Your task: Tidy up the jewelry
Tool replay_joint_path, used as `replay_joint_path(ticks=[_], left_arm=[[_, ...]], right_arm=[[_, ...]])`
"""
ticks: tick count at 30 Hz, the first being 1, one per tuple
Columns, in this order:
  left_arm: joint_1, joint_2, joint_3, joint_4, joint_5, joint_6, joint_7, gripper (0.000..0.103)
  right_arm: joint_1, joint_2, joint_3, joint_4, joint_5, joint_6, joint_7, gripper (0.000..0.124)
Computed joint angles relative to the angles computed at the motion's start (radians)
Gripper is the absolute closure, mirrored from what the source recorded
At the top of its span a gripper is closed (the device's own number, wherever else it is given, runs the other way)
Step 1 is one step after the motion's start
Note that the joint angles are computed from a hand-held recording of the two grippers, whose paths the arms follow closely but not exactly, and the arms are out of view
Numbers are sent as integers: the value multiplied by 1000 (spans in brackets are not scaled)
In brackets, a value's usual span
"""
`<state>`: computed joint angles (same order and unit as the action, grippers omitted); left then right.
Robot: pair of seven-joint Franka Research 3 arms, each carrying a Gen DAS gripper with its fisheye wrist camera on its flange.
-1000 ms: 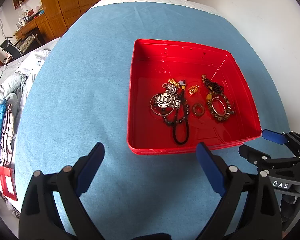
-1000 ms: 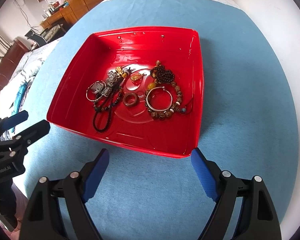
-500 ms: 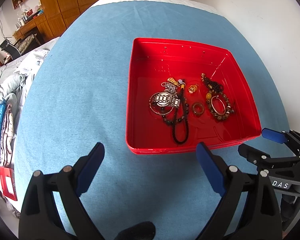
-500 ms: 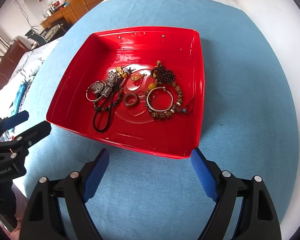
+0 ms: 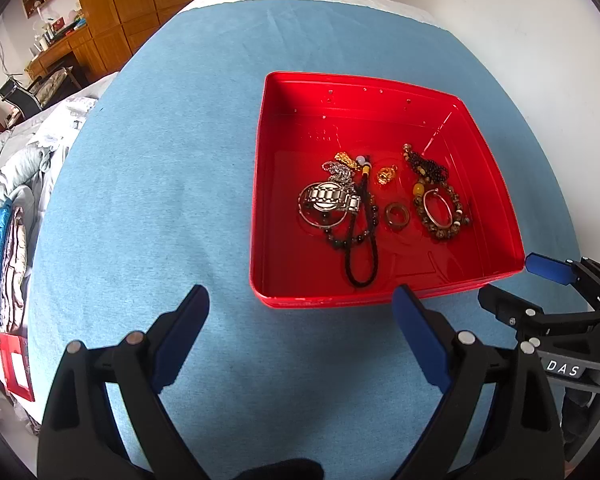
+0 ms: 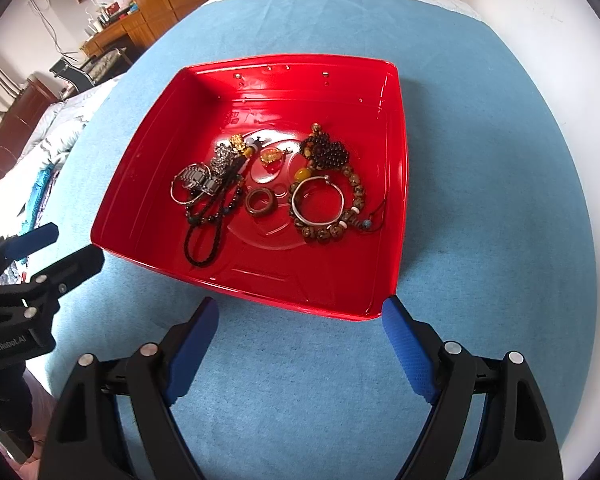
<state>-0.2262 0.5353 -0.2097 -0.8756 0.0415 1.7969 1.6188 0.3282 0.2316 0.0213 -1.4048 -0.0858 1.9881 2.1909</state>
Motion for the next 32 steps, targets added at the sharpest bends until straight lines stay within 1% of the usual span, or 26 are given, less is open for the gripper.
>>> replay_joint_path(ticks=[15, 32], left_arm=[[-1, 2, 0, 3, 2, -1, 3, 11], [-5, 24, 3, 43, 2, -23, 10, 11]], right_arm=[[1, 2, -1, 3, -2, -1, 0, 40], [0, 13, -4, 18, -3, -6, -8, 40]])
